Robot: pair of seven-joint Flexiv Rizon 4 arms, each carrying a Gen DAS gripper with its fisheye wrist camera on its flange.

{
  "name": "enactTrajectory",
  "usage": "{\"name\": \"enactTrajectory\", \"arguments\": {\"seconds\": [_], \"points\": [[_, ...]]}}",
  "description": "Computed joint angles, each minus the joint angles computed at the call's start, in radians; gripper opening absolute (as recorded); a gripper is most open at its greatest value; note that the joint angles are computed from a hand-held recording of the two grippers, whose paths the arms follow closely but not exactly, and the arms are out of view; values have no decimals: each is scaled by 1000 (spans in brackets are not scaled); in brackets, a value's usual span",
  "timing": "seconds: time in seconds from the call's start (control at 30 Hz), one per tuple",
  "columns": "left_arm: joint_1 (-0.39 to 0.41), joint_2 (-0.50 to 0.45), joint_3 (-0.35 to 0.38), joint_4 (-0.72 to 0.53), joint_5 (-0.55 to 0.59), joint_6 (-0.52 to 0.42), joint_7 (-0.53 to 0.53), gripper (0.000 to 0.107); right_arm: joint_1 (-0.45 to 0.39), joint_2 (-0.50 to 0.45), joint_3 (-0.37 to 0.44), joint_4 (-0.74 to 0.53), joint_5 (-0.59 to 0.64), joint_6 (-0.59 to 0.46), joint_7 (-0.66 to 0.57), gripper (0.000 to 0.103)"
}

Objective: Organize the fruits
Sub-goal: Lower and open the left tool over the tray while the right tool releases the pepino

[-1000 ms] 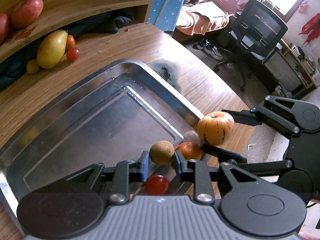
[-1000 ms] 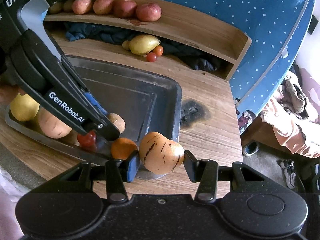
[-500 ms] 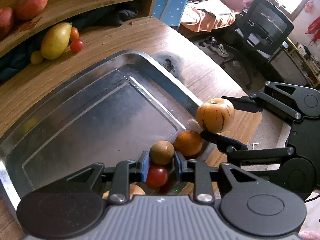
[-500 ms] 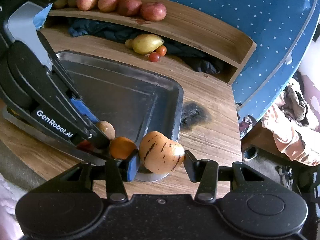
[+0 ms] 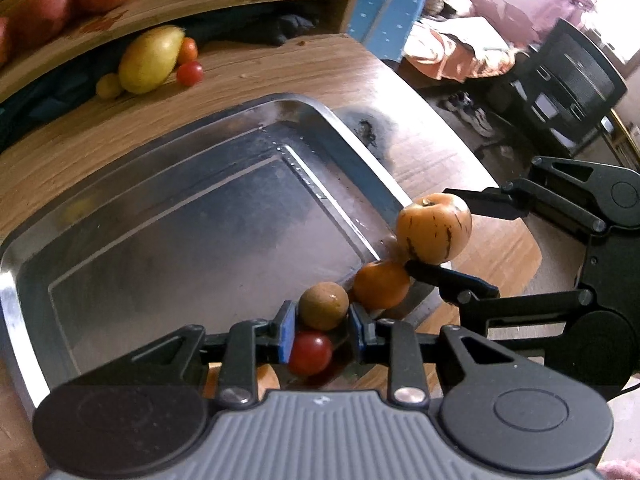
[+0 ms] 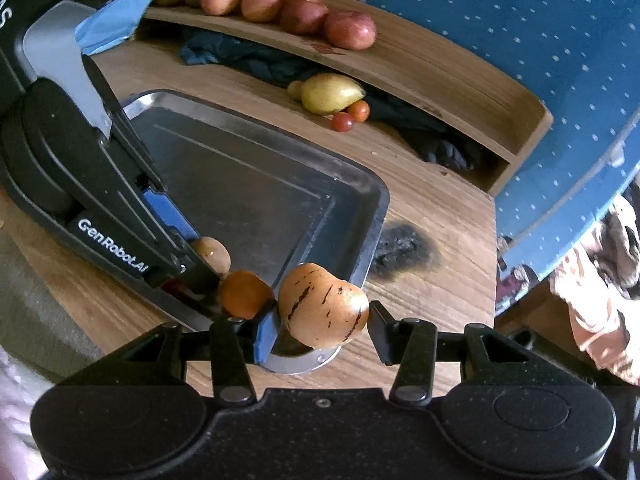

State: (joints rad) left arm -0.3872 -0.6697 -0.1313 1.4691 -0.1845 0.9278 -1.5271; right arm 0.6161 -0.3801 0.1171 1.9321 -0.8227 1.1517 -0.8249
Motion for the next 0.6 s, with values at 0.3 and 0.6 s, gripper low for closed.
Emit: {"name": "enactTrajectory", "arguments": {"seconds": [0.3,0.6], "points": [[-35,6,39,8,36,42,-133,37,-22,-14,-6,7,11,89,-110,50],[-60,38,66,23,94,57,-249,48,-21,-1,-12,30,33,128,-169,54]]}}
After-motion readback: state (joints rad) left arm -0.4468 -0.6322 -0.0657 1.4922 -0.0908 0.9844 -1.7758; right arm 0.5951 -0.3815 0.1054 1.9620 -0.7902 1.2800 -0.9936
